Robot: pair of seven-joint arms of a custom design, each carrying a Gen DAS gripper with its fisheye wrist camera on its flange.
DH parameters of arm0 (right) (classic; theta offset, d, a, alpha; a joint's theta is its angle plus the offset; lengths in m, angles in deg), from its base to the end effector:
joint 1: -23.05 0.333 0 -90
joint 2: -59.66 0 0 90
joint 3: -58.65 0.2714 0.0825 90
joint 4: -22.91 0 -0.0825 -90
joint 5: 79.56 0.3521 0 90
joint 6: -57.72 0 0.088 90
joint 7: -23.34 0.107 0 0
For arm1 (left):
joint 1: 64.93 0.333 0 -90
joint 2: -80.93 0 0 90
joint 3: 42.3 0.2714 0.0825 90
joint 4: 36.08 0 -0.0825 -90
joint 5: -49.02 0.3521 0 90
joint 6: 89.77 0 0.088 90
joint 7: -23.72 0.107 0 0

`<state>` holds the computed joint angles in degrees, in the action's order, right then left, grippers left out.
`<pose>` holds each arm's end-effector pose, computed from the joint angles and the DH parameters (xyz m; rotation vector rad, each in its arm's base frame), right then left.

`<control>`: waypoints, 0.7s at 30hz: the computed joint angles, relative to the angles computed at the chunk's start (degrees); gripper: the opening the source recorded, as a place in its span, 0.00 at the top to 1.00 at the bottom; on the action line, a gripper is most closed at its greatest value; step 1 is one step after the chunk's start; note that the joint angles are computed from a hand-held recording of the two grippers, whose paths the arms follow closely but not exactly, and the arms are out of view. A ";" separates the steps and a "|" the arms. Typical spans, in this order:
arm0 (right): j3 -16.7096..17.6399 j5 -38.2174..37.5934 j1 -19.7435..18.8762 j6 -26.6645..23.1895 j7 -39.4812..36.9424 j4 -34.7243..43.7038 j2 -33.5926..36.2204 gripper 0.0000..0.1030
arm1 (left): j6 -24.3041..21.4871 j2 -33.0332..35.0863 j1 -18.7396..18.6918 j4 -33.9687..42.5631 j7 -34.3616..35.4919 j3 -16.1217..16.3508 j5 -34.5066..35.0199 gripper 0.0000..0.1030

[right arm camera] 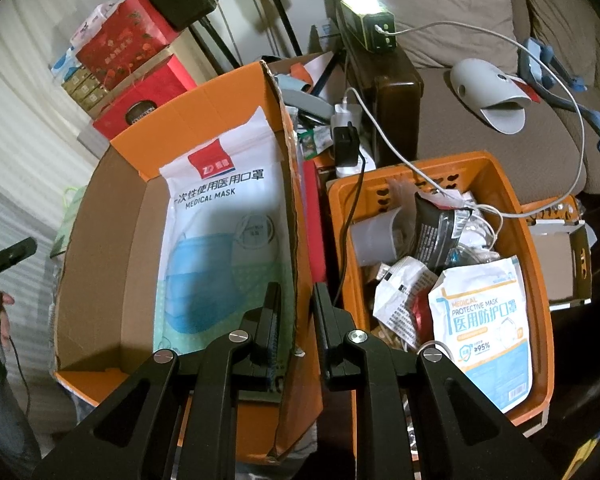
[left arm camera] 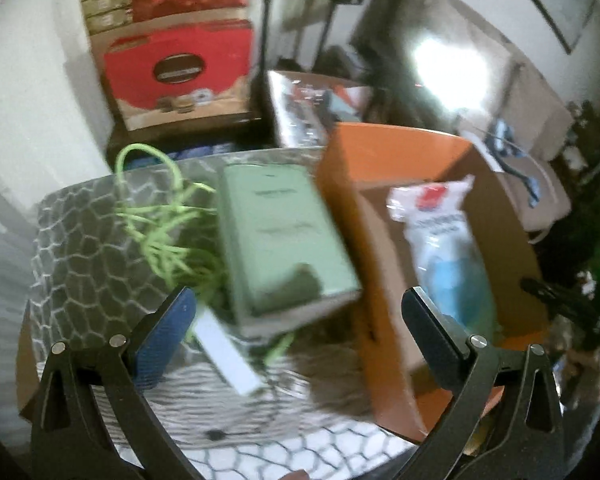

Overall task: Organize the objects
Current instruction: 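Move the left gripper to the green tissue box and grasp it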

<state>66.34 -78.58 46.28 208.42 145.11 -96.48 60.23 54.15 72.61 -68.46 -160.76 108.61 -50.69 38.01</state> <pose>0.4822 0.2882 0.4523 -1.8217 1.8731 -0.1521 0.5108 -0.1085 0.4760 -2.0432 2.0325 -0.6777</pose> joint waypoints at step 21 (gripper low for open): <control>-0.11 1.65 -0.26 0.53 -1.20 -0.98 -0.16 0.84 | -3.12 14.44 -0.65 12.30 -6.78 0.49 3.74 0.01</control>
<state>66.23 -76.93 46.02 208.95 143.91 -97.46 60.07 51.04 87.06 -69.11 -148.46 101.82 -50.20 41.75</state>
